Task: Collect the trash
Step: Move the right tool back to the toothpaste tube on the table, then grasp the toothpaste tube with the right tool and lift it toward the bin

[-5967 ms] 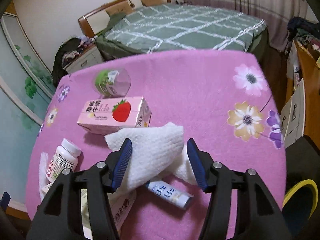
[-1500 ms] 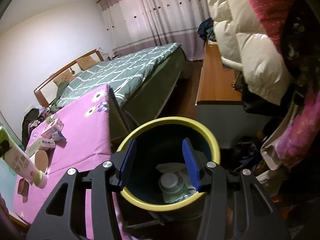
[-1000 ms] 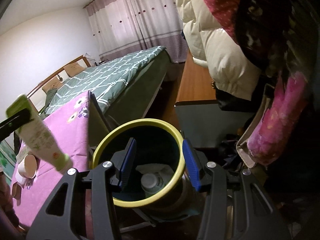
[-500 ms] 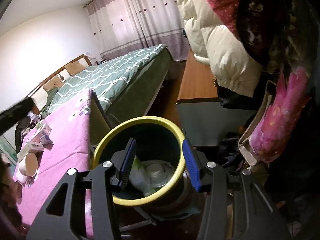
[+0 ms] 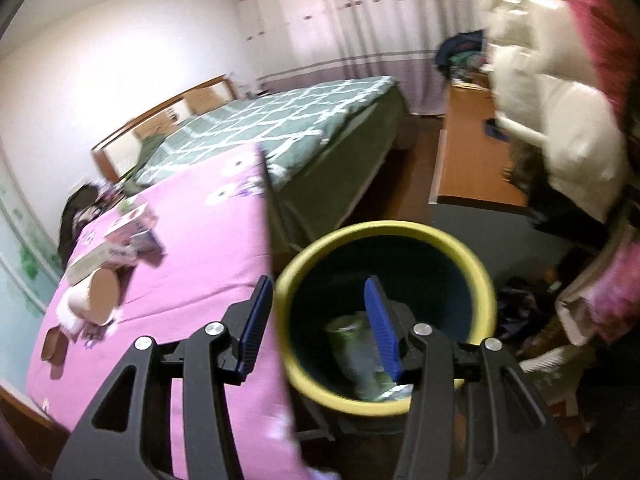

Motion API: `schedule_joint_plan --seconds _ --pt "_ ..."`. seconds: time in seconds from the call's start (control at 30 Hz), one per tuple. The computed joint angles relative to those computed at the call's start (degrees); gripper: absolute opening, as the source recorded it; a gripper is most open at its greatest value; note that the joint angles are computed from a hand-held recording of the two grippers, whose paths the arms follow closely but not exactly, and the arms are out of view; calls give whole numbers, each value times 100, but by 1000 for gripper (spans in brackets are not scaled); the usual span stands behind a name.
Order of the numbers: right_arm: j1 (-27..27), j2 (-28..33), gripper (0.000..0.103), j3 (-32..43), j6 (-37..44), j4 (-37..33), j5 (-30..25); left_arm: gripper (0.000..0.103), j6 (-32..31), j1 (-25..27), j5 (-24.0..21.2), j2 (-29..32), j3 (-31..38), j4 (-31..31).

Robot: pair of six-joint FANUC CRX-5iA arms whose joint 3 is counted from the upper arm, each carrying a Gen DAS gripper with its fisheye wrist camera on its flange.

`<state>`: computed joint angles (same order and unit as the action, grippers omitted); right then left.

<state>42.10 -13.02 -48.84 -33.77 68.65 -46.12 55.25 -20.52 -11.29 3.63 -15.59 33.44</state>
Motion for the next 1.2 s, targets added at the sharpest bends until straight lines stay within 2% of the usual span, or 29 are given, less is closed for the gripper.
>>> schedule_joint_plan --seconds 0.13,0.23,0.3,0.4,0.43,0.47,0.63,0.8,1.0,1.1,1.2 --pt "-251 608 46 587 521 154 718 96 -418 336 133 -150 -364 653" --pt "-404 1164 46 1161 1047 151 1164 96 -1314 411 357 -210 -693 1711" --pt "-421 1556 46 1619 1507 -29 1258 96 -1997 384 527 -231 -875 2483" --pt "-527 2072 46 2219 2150 -210 1389 96 -2081 411 635 -227 -943 2621" --pt "-545 2198 46 2379 2353 -306 1387 96 -1844 456 590 -219 -900 2385" --pt "-577 2371 46 2595 2641 -455 1396 96 -1868 475 596 -198 -914 2449" --pt "-769 3015 46 3444 4003 -1531 1614 96 -2059 528 608 -129 -959 2771" --pt "-899 3356 46 3922 4733 -2093 1768 96 -2086 554 564 -70 -948 2871" --pt "-935 3714 46 4412 5319 -2543 1727 96 -1893 601 454 -5 -864 2619" --pt "-951 3742 43 4458 5462 -2771 1793 96 -1794 619 431 5 -843 2518" --pt "-926 3742 30 4465 5532 -2846 1728 96 -1680 630 405 31 -816 2421"
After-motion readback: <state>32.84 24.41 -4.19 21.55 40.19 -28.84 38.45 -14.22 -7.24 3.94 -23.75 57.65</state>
